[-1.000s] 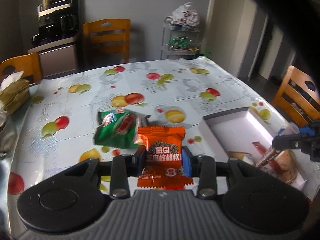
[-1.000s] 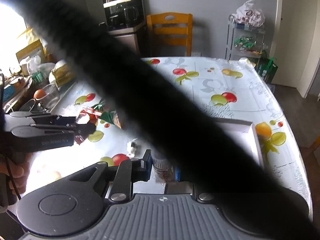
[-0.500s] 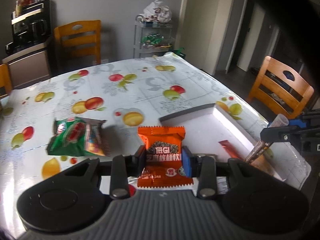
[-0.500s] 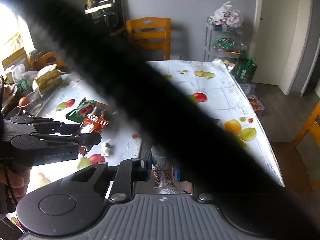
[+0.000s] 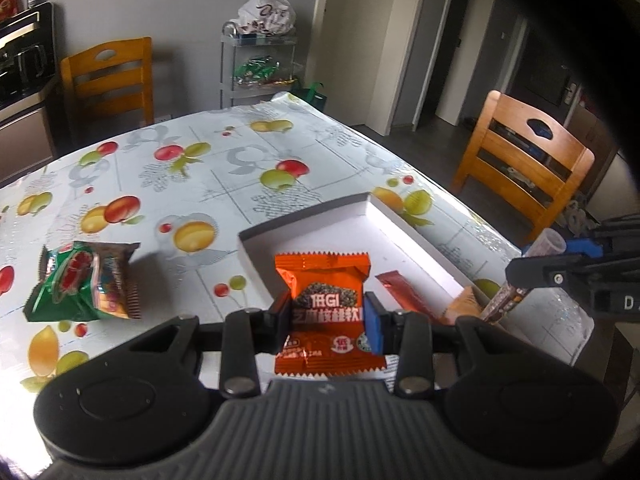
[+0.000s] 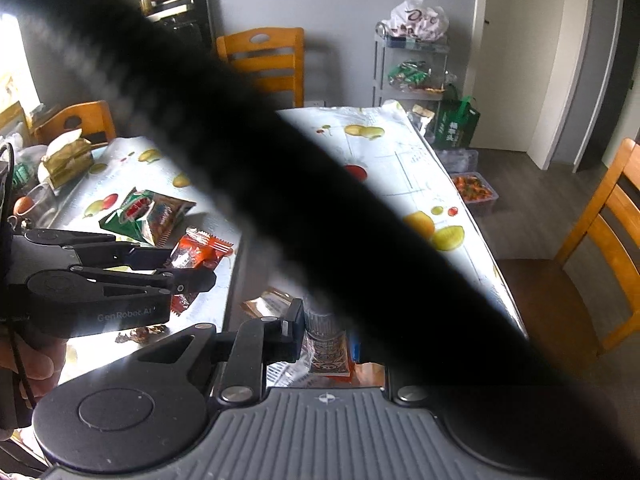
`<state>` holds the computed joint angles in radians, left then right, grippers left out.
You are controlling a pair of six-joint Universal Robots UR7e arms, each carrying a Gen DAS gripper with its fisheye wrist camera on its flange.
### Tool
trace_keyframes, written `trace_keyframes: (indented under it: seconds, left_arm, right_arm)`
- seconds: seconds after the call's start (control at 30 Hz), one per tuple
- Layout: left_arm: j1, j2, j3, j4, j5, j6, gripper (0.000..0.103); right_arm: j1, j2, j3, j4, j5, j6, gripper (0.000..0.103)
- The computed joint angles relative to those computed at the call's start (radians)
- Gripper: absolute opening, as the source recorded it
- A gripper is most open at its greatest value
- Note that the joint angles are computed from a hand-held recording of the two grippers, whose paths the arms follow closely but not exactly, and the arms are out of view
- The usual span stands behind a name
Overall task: Organize snacks
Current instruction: 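Lift and carry the orange packet and bottle with both tools over the white box, then open both tools to drop the orange packet and bottle into the box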
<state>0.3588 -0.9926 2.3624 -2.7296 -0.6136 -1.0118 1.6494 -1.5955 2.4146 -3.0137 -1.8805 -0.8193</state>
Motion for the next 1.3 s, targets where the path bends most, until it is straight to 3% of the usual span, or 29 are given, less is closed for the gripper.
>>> trace_keyframes:
  seconds: [0.53, 0.93, 1.3]
  left_arm:
    - [0.049, 0.137, -0.077, -0.089, -0.059, 0.098, 0.036]
    - [0.095, 0.253, -0.15, -0.092, -0.039, 0.137, 0.036]
    - [0.126, 0.282, -0.159, -0.127, -0.035, 0.176, 0.036]
  right_arm:
    - [-0.017, 0.092, -0.027, -0.007, -0.053, -0.04, 0.023]
    - [-0.046, 0.223, -0.101, -0.022, -0.055, -0.066, 0.023]
    - [-0.061, 0.301, -0.14, -0.032, -0.073, -0.084, 0.024]
